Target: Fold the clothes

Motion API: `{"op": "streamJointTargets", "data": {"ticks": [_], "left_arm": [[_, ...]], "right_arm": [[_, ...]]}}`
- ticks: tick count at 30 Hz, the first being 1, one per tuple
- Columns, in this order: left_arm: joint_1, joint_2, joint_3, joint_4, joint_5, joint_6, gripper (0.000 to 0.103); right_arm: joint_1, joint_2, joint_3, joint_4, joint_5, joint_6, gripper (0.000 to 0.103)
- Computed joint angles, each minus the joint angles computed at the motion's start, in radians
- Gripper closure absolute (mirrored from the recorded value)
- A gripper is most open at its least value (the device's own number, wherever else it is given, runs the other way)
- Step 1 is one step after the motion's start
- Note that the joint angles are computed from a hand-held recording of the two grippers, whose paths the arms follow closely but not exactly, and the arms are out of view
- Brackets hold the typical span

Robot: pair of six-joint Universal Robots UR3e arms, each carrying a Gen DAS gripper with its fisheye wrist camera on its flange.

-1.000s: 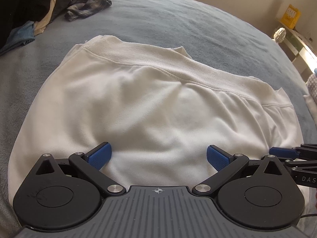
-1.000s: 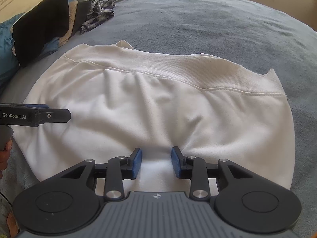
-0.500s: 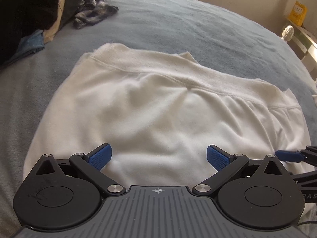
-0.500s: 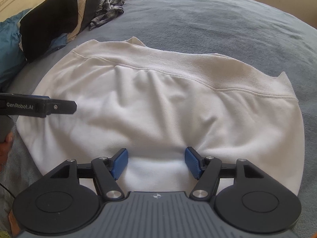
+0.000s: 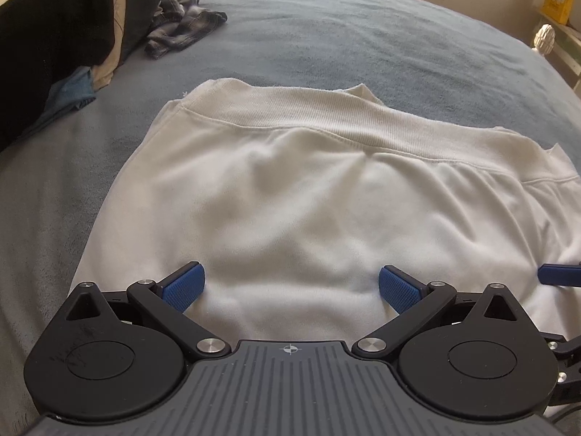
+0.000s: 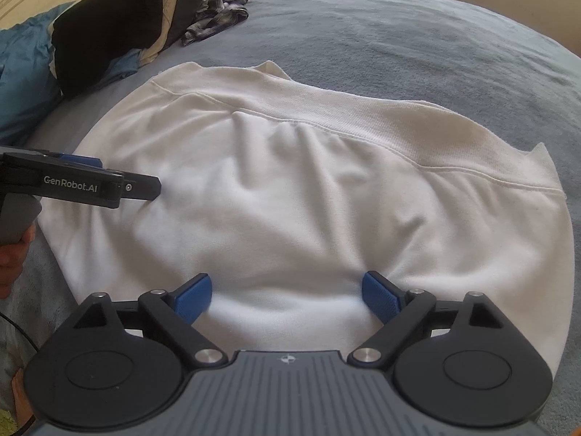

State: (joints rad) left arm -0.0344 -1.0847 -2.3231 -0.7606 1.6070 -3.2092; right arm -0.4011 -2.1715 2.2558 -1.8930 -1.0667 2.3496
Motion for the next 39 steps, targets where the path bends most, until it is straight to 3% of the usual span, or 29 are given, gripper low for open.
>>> {"op": "streamJointTargets", "data": {"ticks": [12, 39], "left_arm": [[-0.019, -0.027, -0.002, 0.02, 0.023, 0.004, 0.0], [-0.033, -0.039, -0.021, 0.058, 0.039, 0.01, 0.0]], "right_arm": [[0.042, -0.021, 0.045, -0.061, -0.025, -0.013, 0.0], [0.155, -0.004, 0.086, -0.201, -0.13, 0.01, 0.0]]}}
